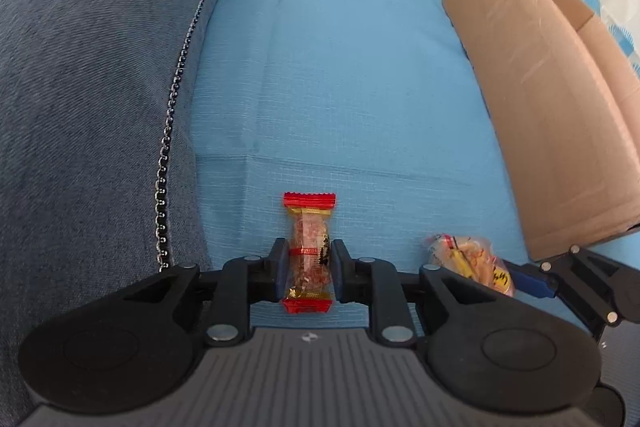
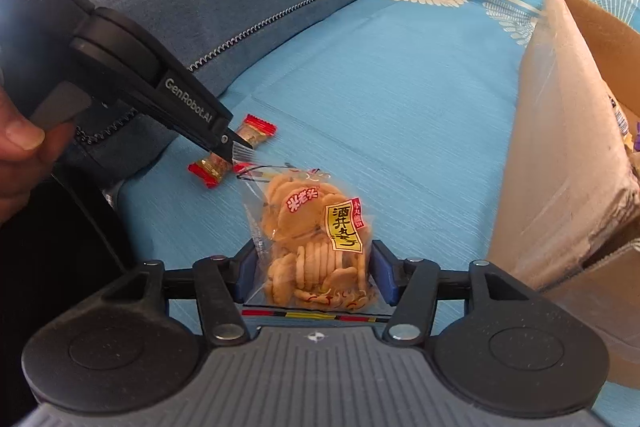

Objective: Organize snacks
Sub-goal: 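Grasp the clear cracker bag with the right tool while the left tool holds the red candy, then carry the cracker bag in the right tool and red candy in the left tool over the box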

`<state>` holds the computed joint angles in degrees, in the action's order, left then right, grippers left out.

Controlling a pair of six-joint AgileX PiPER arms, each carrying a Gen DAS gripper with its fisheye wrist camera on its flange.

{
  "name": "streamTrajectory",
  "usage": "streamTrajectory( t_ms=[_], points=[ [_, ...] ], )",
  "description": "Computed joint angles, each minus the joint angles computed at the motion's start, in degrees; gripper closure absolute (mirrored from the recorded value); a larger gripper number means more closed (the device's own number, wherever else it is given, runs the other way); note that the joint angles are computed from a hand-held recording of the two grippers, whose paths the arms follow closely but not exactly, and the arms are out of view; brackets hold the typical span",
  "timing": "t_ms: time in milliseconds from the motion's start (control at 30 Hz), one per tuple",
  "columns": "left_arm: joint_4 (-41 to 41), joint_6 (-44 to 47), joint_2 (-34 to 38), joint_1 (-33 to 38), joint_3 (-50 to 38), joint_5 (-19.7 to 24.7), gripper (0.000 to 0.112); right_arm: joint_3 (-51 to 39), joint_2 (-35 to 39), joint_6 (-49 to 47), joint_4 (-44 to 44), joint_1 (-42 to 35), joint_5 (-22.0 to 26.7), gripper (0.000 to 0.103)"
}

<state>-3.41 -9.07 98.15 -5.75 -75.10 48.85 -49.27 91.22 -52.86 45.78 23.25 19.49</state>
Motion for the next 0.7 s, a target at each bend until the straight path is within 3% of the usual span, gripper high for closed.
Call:
streamTrajectory(
  t_ms=[200, 500, 700],
  points=[
    [0.22, -0.13, 0.22, -0.14, 0.44, -0.91, 0.089, -0.09, 0.13, 1.07, -1.52, 0.62, -1.22, 0.053],
    [-2.11, 2.38, -1.23, 1.86, 1.96, -1.33, 0.093, 1.68, -3.43, -0.48, -0.29, -0.36, -0.75, 0.054],
    [-5.98, 5.6, -6.74, 4.24, 7.94, -7.87, 0.094, 2.03, -11.8, -5.15, -0.25, -2.03, 3.9, 0.054]
  ],
)
